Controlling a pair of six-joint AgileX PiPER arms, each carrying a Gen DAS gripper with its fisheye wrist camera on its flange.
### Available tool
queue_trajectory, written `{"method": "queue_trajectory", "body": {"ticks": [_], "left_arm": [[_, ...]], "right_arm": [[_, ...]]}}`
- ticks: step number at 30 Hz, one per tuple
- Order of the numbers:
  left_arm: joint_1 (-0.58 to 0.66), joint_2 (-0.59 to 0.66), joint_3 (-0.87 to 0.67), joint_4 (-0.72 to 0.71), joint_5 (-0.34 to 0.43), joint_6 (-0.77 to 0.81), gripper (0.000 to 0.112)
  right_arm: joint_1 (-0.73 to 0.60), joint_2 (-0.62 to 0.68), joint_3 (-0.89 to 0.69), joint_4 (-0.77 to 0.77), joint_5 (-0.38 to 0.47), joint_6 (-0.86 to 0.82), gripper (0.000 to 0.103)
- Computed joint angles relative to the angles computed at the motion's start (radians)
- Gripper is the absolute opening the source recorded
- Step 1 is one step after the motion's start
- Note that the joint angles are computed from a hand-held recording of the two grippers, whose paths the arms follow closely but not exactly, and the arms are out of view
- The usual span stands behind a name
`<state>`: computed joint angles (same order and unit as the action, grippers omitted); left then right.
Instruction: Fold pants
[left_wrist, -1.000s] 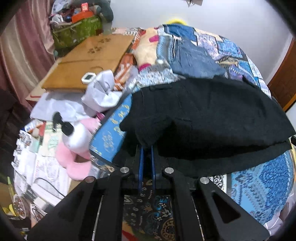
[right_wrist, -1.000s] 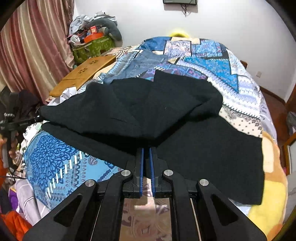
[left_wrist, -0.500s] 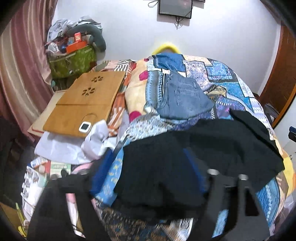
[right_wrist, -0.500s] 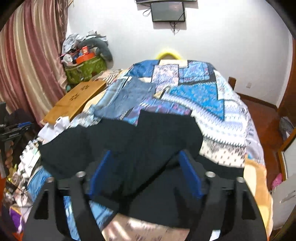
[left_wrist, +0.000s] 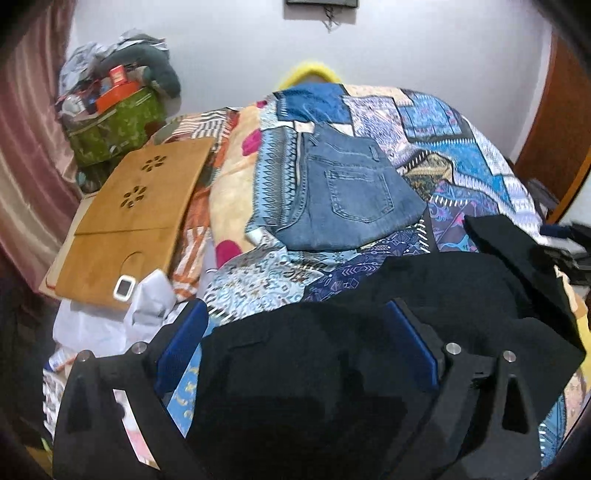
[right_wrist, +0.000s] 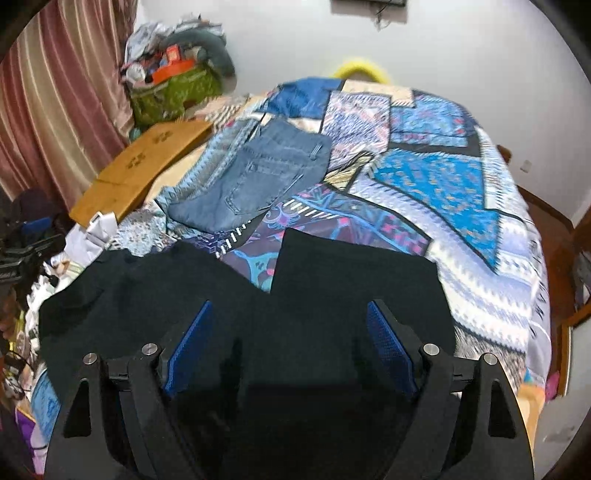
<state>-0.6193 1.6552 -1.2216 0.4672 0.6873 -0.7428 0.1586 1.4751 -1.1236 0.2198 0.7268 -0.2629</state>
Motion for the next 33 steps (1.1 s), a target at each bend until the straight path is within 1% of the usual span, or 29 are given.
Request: {"method": "queue_trajectory", "body": {"ticks": [3,6,7,8,10,12,14,15,17,19,21,24,26,30,33], "left_arm": [[-0.005,0.064,-0.050,-0.012,-0.003,0.040,0.097],[-0.004,0.105,-0.077,-0.035,-0.014,0.069,0.097],[-0.003,0.115,-0.082,-0.045,-0.019,0.078,0.097],[-0.004,0.125,-0.087,-0.052,-0.022,0.082,0.097],[-0.004,0.142,-0.096,-0.057,-0.023,0.086,0.097],[-0.008,0.156,-0.103,-0.050,-0.017,0.082,0.097],[-0.012,0.166,-0.110,-0.052,-0.012,0.084,0.097],[-0.014,0.171,-0.116,-0.059,-0.007,0.090,0.097],[-0.019,0.175,-0.125,-0.069,0.005,0.095,0.097],[-0.029,0.167,-0.126,-0.077,0.009,0.096,0.097],[-0.042,0.159,-0.130,-0.078,0.019,0.093,0.097],[-0.073,0.154,-0.149,-0.063,0.048,0.074,0.097],[-0.097,0.151,-0.164,-0.060,0.066,0.068,0.097],[-0.152,0.152,-0.203,-0.044,0.109,0.050,0.097],[-0.200,0.164,-0.251,-0.053,0.142,0.049,0.098]], "right_arm": [[0.017,0.115,-0.086,-0.026,0.016,0.019,0.081],[0.025,0.222,-0.171,-0.049,0.049,0.039,0.079],[0.027,0.251,-0.194,-0.051,0.063,0.037,0.074],[0.031,0.284,-0.214,-0.065,0.074,0.043,0.064],[0.033,0.329,-0.245,-0.076,0.100,0.044,0.054],[0.015,0.325,-0.214,-0.017,0.059,0.005,0.049],[0.004,0.303,-0.180,0.012,0.028,-0.014,0.023],[0.004,0.297,-0.173,0.011,0.022,-0.014,0.021],[0.012,0.269,-0.138,-0.008,-0.004,-0.005,0.013],[0.026,0.247,-0.123,-0.039,-0.019,0.020,0.011],[0.012,0.196,-0.089,-0.027,-0.044,0.007,0.010],[-0.050,0.112,-0.058,0.054,-0.051,-0.055,0.010],[-0.106,0.027,-0.025,0.106,-0.047,-0.105,0.009],[-0.236,-0.104,-0.004,0.206,0.014,-0.199,0.008],[-0.361,-0.196,0.008,0.284,0.086,-0.288,0.005]]}}
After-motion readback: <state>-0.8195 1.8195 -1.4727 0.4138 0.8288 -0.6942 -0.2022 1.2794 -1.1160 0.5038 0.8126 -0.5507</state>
